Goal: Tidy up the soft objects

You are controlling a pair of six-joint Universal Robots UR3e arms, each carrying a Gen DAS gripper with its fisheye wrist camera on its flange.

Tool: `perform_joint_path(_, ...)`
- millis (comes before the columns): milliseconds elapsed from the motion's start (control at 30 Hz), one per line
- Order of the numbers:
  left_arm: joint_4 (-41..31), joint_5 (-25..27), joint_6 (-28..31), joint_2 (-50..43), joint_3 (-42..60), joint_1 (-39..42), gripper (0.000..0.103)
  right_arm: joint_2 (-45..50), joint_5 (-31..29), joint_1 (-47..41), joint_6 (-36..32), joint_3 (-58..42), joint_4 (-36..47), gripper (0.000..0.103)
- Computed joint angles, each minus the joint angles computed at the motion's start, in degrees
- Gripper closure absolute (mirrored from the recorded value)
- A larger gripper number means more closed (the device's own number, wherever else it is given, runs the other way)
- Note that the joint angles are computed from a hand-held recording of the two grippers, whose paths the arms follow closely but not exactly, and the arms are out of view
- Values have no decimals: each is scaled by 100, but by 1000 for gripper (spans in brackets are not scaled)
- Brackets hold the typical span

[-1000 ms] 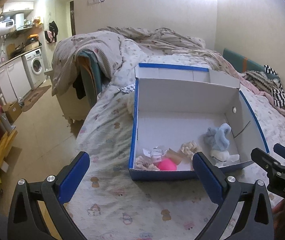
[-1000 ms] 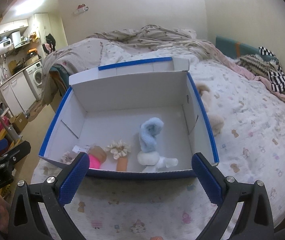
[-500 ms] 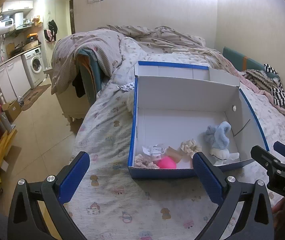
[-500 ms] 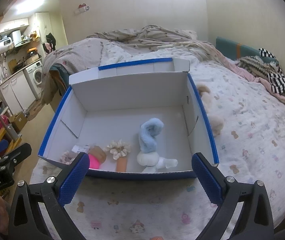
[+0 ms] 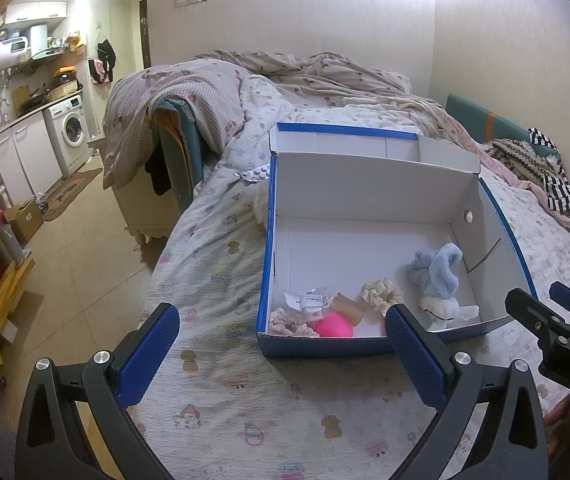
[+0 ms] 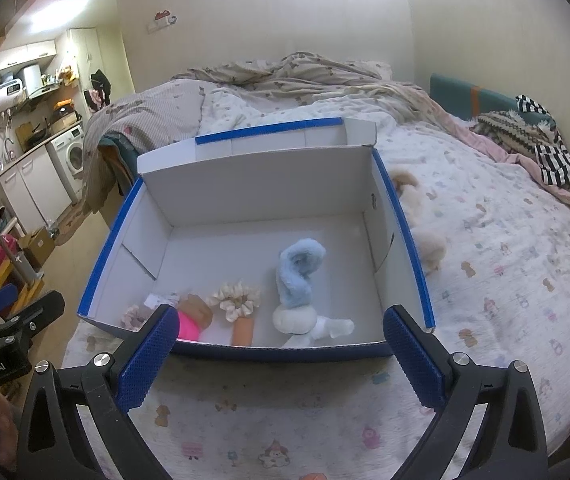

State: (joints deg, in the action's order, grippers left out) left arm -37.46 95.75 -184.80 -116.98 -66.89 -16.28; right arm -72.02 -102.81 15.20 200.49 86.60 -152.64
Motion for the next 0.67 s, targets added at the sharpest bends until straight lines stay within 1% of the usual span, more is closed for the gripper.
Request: perform_joint_path(667,-63,-67,0,-5,-11,-12,0,-30,-7,16,19,6,16,0)
